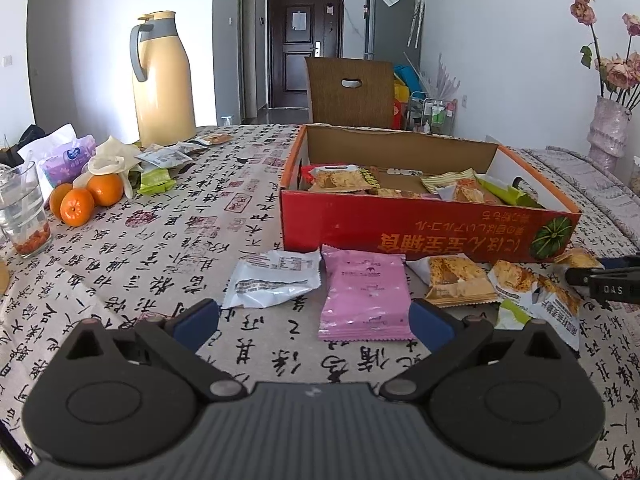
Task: Organize snacks
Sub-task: 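Grasp a white cookie packet with the right gripper, then grasp a white wrapper with the left gripper while the right holds its cookie packet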
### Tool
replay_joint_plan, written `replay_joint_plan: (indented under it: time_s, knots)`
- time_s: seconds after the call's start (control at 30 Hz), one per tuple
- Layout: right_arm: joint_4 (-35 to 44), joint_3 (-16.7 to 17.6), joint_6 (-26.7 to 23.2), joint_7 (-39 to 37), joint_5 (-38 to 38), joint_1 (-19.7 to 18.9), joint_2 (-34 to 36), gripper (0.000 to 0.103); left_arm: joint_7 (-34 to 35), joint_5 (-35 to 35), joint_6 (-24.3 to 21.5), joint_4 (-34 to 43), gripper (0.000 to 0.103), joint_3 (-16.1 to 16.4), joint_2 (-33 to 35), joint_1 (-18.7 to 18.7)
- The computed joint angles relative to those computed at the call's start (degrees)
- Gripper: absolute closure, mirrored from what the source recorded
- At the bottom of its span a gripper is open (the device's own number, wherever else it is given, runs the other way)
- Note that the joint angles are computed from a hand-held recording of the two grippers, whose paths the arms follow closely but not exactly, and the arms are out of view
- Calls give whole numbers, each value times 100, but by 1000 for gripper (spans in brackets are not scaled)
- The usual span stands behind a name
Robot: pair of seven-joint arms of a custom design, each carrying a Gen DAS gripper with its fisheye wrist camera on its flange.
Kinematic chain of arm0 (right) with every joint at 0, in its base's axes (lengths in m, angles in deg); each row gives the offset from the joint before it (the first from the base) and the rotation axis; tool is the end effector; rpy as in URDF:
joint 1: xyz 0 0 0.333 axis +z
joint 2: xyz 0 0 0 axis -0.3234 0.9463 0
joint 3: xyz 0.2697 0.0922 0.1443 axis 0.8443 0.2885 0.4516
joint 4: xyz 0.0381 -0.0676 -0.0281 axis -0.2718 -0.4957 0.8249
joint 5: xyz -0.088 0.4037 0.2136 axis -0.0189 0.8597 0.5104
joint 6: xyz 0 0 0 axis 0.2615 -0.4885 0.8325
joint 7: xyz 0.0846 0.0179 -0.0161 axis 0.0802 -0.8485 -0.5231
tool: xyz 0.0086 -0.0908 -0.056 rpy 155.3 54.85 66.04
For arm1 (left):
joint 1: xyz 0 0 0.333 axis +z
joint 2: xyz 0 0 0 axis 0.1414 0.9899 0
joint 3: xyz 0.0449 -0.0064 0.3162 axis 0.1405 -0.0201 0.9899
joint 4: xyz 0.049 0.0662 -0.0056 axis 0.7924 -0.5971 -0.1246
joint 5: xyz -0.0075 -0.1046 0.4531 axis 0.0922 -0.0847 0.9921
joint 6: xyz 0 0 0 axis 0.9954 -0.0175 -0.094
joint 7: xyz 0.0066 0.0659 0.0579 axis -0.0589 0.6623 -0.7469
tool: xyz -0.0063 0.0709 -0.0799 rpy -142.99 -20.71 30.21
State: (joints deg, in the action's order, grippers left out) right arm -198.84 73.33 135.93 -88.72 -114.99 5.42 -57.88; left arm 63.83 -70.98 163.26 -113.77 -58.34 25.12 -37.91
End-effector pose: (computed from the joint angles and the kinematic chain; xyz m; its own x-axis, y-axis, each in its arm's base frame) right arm 0.4734 0.2717 0.2270 -0.3841 -0.9195 0.0831 -0.6212 0.1908 -0.7601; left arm 0.5633 -0.4366 0.2481 -0.4782 -0.8782 -0.0013 -0.4995 0.2732 -0.8221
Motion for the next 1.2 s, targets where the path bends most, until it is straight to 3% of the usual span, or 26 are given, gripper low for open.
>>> replay_joint_plan:
  time_s: [0.13,0.27,0.57,0.67,0.73,0.8,0.87,1.03,1.13,1.2]
  knots:
    - [-120,60,-131,455,-250,75,-102,65,125,-239,-100,151,0,285,85,-222]
    - [-305,195,-517,986,-398,186,-293,65,98,-551,-448,478,0,886,285,-655]
    - [-361,285,-900,1572,-339,247,-299,65,-962,-266,-1850,1639,0,2159,1168,-1289]
    - [-367,283,-994,1700,-353,264,-286,65,-1401,-67,-2258,1971,0,2352,1441,-1303]
    - [-382,274,-1022,1793,-366,262,-280,65,-1578,74,-2395,2069,3,2353,1522,-1254]
    - [-392,261,-1030,1896,-396,254,-264,65,-1763,219,-2576,2153,12,2359,1594,-1214]
    - [-400,249,-1022,1975,-420,244,-249,65,-1920,386,-2480,2115,15,2419,1628,-1271]
    - [-340,218,-988,1982,-395,232,-147,65,-2012,753,-2172,1980,32,2194,1528,-1128]
    - [-317,210,-1016,1986,-390,249,-113,64,-2059,971,-1978,1900,53,2010,1456,-994]
    - [-314,205,-1023,1981,-376,257,-108,64,-2128,1127,-1899,1851,56,1958,1425,-958]
